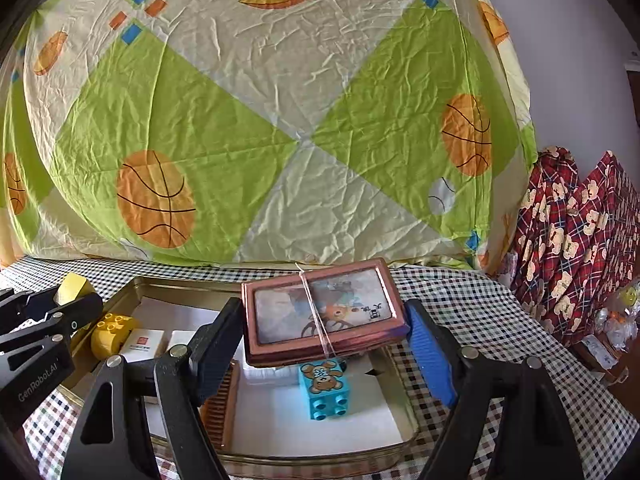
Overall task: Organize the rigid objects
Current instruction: 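Lower both items into the tray and open both tools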
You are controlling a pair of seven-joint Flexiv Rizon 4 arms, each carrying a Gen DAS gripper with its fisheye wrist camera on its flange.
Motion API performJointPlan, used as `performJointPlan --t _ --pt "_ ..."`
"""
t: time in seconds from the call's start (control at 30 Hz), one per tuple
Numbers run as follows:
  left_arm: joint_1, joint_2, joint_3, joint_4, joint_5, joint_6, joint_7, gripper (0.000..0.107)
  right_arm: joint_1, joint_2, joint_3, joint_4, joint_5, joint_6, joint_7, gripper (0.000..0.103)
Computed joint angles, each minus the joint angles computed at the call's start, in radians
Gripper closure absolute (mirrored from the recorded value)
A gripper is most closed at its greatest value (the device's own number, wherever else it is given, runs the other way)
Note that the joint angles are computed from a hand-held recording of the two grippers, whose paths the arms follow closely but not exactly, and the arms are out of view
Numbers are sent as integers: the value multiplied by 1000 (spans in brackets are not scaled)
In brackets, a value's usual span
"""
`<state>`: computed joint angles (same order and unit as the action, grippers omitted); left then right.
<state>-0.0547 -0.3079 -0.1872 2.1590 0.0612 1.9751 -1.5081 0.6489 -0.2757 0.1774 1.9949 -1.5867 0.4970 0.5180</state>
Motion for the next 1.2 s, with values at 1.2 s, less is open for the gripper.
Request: performJointPlan --t 1.2 --pt "-153 -71 70 -97 -145 -104 72 79 -58 -43 -37 -44 69 157 -48 22"
